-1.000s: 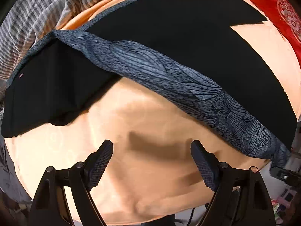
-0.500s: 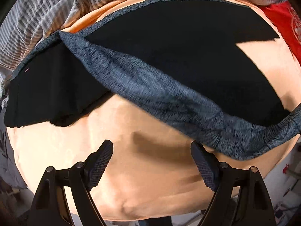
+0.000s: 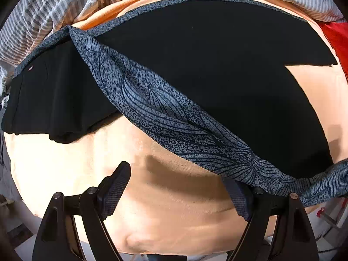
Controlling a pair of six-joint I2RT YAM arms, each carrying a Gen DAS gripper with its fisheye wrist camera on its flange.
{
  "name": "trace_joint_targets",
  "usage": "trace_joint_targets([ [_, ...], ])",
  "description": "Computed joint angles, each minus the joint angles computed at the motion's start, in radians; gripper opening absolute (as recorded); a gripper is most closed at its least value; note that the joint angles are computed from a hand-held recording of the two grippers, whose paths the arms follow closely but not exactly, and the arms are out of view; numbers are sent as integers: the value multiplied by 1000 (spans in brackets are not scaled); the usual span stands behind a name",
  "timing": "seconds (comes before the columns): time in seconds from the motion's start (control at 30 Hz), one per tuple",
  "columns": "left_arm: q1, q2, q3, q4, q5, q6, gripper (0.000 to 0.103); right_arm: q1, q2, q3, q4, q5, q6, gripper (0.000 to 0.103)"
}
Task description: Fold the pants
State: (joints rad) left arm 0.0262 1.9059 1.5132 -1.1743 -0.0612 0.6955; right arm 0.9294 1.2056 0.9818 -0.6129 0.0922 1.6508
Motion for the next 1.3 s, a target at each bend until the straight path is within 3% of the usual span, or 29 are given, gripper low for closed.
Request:
trace_joint_targets([
  [0.07,1,6,6,-10,-3,-21,86,-11,-4,-14,39,-24,6,4],
  [0.23,-21,72,202,-129,80,-122,86,-77,-69,5,75,2,-59,3],
  [0.37,-87,145,414,-180,132,-202,86,-275,-141,8,25,-68,-180,3],
  [0.5,-130,220,630,-189,157,-290,86,-617,-163,4,3,-242,-347,3],
  [0.63,-154,268,681,-158,83,-308,86,-869,-55,30,-21,-375,-512,3],
  [0.73,-153,301,613,-87,25,-318,86,-997,95,42,6,-458,-624,3],
  [0.87,-173,342,537,6,-48,-347,86,-1012,290,129,-65,-427,-770,7],
  [0.93,-189,321,475,29,-77,-355,86,-1022,336,159,-104,-408,-788,21],
  [1.0,-201,311,429,71,-98,-345,86,-1045,342,175,-151,-383,-782,61],
  [1.07,-207,315,437,75,-108,-337,86,-1076,293,170,-193,-337,-768,67],
  [1.13,-215,316,464,48,-106,-338,86,-1094,240,185,-262,-272,-773,59],
  [1.17,-221,314,476,37,-94,-341,86,-1091,219,199,-302,-240,-776,33],
  [1.2,-227,310,483,35,-81,-343,86,-1084,201,208,-326,-236,-789,24],
  [1.3,-267,307,487,28,-68,-353,86,-999,239,263,-370,-207,-866,17],
])
